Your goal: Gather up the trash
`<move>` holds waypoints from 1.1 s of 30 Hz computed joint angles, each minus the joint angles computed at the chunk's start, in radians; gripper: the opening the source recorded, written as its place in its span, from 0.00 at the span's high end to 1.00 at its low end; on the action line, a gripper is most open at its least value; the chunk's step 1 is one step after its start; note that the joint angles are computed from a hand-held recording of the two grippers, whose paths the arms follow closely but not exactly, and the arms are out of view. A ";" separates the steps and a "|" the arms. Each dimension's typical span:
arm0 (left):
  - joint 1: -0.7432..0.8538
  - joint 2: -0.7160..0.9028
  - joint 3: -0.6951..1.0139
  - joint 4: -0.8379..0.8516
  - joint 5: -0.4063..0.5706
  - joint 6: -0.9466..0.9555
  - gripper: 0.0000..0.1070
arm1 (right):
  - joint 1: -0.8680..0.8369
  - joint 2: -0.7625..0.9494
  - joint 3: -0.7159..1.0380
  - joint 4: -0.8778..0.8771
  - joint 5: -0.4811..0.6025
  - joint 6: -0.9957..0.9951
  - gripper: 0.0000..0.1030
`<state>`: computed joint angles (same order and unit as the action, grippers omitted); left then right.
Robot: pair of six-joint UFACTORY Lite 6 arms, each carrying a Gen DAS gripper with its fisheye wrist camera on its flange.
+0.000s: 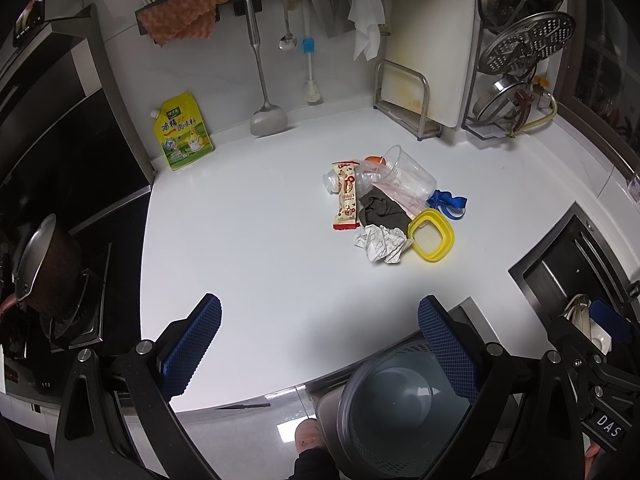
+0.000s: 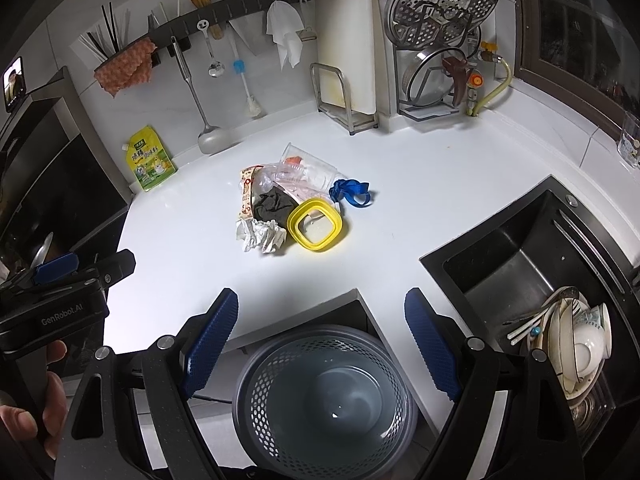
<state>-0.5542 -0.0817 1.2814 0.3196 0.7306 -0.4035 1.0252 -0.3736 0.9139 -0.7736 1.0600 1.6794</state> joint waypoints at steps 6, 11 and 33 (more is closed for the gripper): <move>0.002 0.003 -0.002 0.003 -0.004 -0.002 0.10 | -0.014 0.016 0.000 -0.001 -0.025 -0.001 0.21; -0.001 0.005 -0.001 0.007 -0.006 -0.007 0.10 | -0.015 0.017 -0.004 -0.006 -0.029 0.007 0.21; 0.063 0.123 0.022 -0.003 -0.050 0.024 0.10 | -0.170 -0.006 -0.122 0.022 -0.225 -0.052 0.21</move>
<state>-0.4915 0.0410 1.3033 0.3162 0.6808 -0.3795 0.8553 -0.3798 0.7917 -0.7516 0.8347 1.6277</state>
